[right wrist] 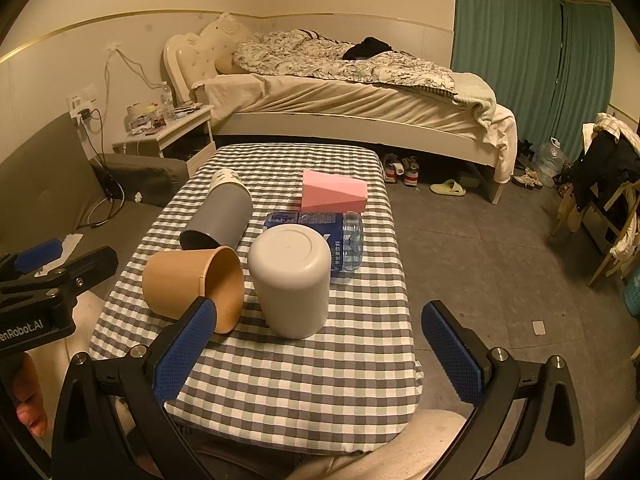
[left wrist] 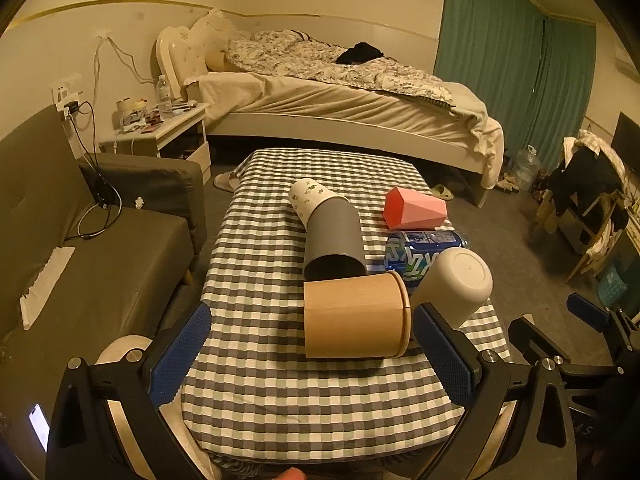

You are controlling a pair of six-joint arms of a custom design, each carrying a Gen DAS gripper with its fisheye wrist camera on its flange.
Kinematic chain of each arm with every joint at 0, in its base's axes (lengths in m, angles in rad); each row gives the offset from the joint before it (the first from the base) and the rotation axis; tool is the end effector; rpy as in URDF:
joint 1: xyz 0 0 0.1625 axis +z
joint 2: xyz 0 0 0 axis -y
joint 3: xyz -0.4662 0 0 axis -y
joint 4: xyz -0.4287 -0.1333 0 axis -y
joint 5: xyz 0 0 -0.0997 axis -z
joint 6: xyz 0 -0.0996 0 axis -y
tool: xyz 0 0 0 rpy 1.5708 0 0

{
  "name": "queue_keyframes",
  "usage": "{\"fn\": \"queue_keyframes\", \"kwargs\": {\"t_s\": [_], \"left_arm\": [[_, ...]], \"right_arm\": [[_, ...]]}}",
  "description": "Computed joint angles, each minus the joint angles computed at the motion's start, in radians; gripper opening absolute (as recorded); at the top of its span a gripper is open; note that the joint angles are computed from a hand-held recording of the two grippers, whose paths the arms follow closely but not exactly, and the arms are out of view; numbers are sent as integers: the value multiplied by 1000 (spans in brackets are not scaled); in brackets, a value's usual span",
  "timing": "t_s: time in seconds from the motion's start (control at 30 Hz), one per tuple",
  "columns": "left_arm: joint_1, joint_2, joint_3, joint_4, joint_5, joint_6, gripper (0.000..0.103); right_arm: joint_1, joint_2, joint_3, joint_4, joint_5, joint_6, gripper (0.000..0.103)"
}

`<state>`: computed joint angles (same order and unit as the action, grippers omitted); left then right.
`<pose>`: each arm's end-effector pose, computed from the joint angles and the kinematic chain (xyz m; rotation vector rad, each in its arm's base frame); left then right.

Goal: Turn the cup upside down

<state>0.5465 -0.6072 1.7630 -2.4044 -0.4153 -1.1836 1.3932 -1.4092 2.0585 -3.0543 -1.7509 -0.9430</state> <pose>-0.4281 -0.5231 -0.0335 0.0554 2.1401 -1.0837 0.0154 -0.5677 0.3714 0.8194 -2.2966 0.7976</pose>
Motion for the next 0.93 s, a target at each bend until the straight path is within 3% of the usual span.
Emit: {"fn": "queue_keyframes", "kwargs": {"t_s": [0.93], "left_arm": [[-3, -8, 15, 1, 19, -9, 103]], "right_arm": [[3, 7, 11, -10, -14, 3, 103]]}}
